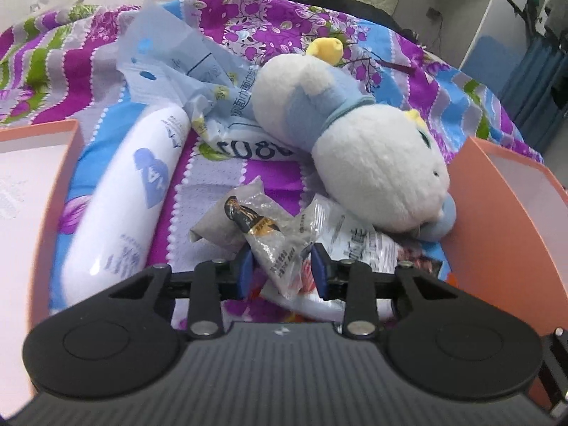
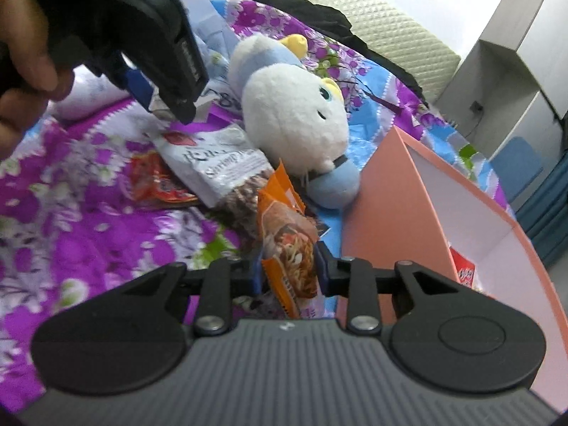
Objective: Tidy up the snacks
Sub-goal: 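Grasp the clear wrapped candy with the left tool while the right tool grasps an orange packet, then carry both snacks over the open pink box with both tools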
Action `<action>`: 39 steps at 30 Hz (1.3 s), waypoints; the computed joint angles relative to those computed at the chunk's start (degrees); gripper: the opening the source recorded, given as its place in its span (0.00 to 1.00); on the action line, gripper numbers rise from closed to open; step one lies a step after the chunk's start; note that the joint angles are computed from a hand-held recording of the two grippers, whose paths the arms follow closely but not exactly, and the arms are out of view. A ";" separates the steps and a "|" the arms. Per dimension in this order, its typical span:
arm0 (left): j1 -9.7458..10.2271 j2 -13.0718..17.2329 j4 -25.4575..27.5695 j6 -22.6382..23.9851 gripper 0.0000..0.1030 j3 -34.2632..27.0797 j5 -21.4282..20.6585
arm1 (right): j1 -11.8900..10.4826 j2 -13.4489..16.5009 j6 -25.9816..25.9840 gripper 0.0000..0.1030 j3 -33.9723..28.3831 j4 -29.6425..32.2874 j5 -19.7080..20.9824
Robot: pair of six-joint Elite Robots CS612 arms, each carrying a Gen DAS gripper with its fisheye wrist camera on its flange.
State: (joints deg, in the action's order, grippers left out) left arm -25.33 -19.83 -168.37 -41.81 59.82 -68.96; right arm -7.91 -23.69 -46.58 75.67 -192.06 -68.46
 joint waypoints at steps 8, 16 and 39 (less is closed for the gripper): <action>-1.91 -4.74 -1.59 -1.30 0.38 8.08 1.31 | -2.23 -4.10 0.02 0.31 5.17 4.84 5.09; -4.78 -8.01 -3.11 -4.61 0.38 14.06 2.26 | -4.72 -7.83 1.14 0.31 9.94 8.94 10.24; -11.91 -14.42 -4.40 -16.62 0.38 26.70 3.12 | -10.37 -13.02 5.42 0.31 16.47 21.10 21.42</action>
